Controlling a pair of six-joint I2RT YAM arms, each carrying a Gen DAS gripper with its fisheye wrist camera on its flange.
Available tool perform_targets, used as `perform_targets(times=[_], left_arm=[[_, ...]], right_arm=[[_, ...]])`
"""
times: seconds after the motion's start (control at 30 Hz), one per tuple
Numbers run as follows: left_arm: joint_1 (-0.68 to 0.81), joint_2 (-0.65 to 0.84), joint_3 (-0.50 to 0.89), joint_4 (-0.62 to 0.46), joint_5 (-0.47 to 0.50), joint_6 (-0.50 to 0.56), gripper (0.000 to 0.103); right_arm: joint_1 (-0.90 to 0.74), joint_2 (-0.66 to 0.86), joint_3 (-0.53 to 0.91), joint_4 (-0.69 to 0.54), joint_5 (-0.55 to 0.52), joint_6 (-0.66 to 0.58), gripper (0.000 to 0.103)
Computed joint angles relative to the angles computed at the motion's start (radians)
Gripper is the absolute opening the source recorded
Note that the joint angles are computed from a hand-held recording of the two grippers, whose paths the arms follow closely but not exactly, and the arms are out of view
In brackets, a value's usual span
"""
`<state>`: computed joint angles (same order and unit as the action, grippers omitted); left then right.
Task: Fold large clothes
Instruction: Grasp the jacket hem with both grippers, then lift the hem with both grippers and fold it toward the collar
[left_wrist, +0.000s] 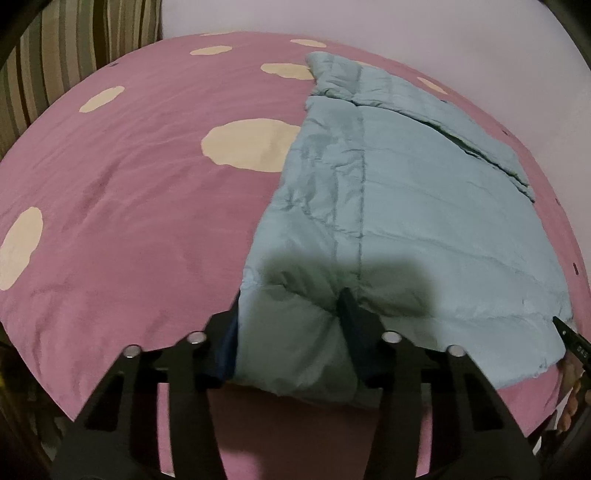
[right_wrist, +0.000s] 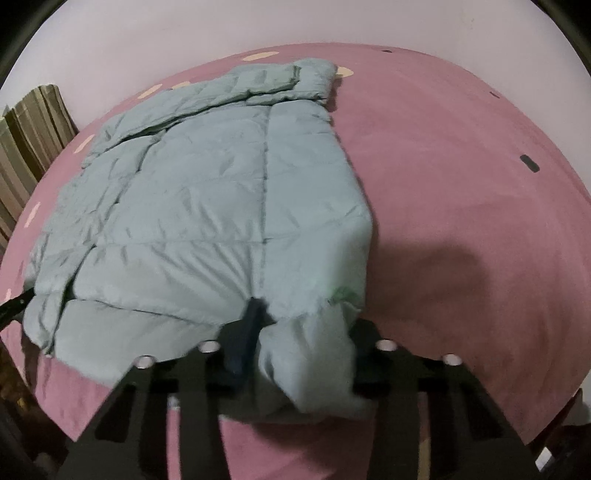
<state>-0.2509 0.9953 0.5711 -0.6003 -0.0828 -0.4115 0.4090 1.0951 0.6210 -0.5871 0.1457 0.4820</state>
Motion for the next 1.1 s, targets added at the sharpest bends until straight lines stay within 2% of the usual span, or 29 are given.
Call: perform_targets(times=[0.1,0.2,0.4,0.5,0.73,0.93,1.1], left_arm=[[-0.005,-0.01,-0.001,0.0,0.022,0.003,0.019],[-0.016,-0.041,-0.003,-0.006,0.022,0.001,0.008],[-0.022,-0.099,0.063,-0.03,-0.008,-0.004,0.005],[0.001,-0.076,0.131,-0.017,0.002,0.018,0.005],[0.073,0.178,0.326,0.107,0.041,0.047,0.005],[0.112,0.532,0.511,0.199,0.053,0.051,0.005],[0.125,0.744,0.614,0.221,0.065,0.059,0.005]], right_arm=[[0.022,-0.017,-0.005,0.001,0.0,0.008,0.018],[0.03,-0.041,-0.007,-0.004,-0.013,0.017,0.011],[0.009,-0.12,0.021,-0.026,-0.008,0.006,0.007],[-0.023,-0.121,0.064,-0.018,-0.012,-0.025,0.007],[-0.128,0.044,0.191,0.118,-0.068,-0.107,0.007],[-0.222,0.383,0.369,0.232,-0.152,-0.101,0.007],[-0.264,0.585,0.457,0.268,-0.214,-0.084,0.007]])
